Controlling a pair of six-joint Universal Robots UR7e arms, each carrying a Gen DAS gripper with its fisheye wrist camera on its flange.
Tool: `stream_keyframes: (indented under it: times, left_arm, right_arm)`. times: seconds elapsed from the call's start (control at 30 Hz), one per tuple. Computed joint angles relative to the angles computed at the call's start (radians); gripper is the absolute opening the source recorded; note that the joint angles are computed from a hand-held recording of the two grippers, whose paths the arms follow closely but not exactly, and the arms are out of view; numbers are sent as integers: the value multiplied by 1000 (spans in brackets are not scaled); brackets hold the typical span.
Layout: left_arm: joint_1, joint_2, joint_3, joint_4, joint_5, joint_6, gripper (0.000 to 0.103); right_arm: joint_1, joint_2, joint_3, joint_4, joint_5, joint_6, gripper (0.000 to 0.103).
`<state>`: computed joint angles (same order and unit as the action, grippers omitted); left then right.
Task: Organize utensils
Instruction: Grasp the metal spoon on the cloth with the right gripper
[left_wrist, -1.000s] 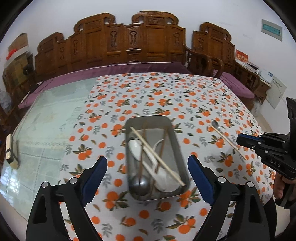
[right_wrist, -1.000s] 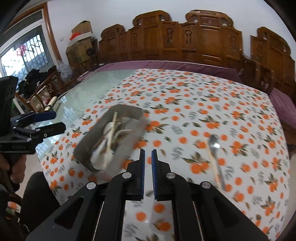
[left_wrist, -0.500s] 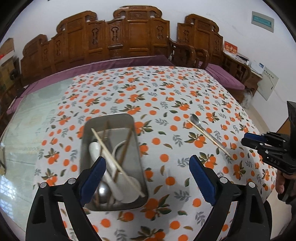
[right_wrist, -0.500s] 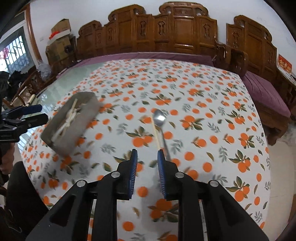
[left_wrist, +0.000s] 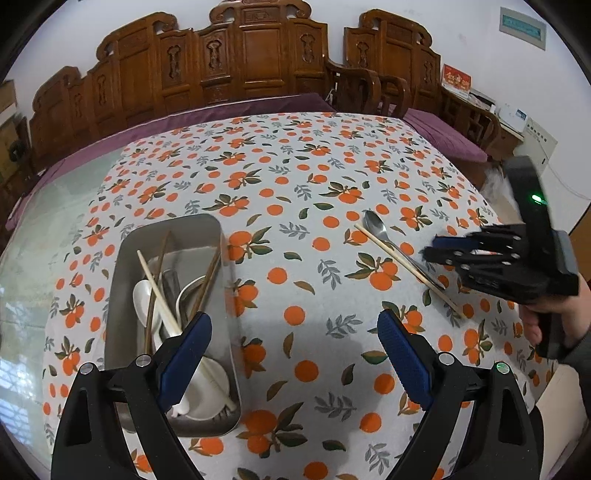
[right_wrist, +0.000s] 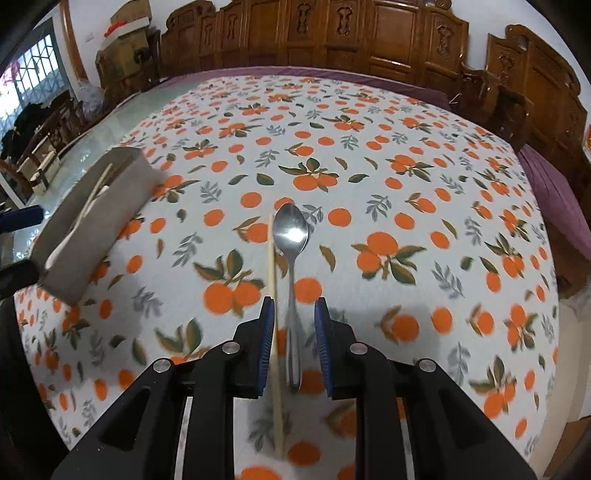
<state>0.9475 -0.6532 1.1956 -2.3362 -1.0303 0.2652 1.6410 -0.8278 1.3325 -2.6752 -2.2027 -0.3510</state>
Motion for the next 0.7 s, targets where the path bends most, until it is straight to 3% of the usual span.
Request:
stream_keyframes:
  times: [0.37,0.6,0.7]
  left_arm:
    - [2,8,-3,0,-7,-4,88]
    - [3,7,-3,2,-6,-5,88]
    - [2,4,4,-1,-4,-6,88]
  right_arm:
    - [-5,92,-159,166,-51,-8,20]
    - [-5,117,-194,167,-63,-8,20]
    - [-10,137,-224,165,-53,-19,31]
